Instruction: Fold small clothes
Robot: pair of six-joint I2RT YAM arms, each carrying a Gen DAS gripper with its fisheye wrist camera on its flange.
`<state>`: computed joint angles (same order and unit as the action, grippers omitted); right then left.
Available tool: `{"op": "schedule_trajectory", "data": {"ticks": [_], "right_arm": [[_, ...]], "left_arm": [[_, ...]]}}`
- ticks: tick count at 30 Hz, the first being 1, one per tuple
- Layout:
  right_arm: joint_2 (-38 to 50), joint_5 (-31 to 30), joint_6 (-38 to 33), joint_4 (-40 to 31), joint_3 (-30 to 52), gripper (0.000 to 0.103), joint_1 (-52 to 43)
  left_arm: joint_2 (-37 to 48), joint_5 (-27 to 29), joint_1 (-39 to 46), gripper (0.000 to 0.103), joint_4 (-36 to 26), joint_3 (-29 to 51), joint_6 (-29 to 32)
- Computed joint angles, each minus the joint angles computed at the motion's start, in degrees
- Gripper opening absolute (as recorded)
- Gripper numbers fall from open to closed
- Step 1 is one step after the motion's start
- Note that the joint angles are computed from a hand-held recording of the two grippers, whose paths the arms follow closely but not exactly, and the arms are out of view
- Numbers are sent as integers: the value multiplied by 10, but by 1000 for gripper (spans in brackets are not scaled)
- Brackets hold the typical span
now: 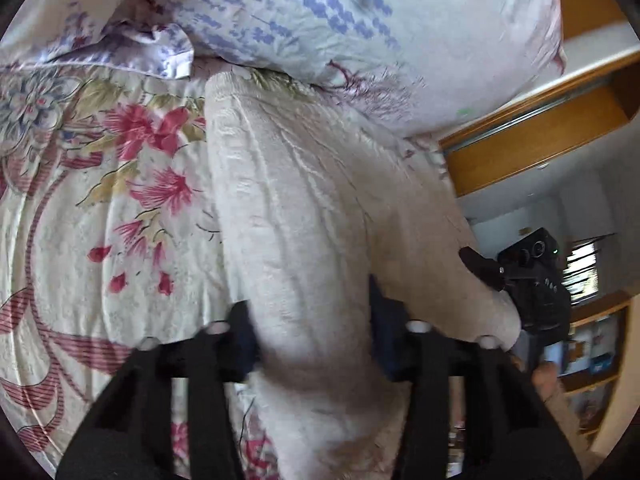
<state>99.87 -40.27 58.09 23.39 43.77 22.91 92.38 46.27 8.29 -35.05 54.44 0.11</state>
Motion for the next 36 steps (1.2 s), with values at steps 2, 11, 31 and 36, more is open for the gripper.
{"op": "schedule_trajectory", "data": {"ticks": [2, 11, 31, 36], "right_arm": [[-39, 16, -23, -14, 8, 36, 35], [-34, 296, -83, -259, 130, 39, 159], [-118, 686, -57, -475, 137, 102, 354], [-85, 778, -22, -467, 104, 102, 459]], "left_arm": [[-5, 52, 65, 34, -110, 30, 125], [-92, -63, 315, 48, -178, 38, 351], [-361, -110, 384, 98, -140, -230, 413], [-405, -170, 319, 101, -90, -269, 347]]}}
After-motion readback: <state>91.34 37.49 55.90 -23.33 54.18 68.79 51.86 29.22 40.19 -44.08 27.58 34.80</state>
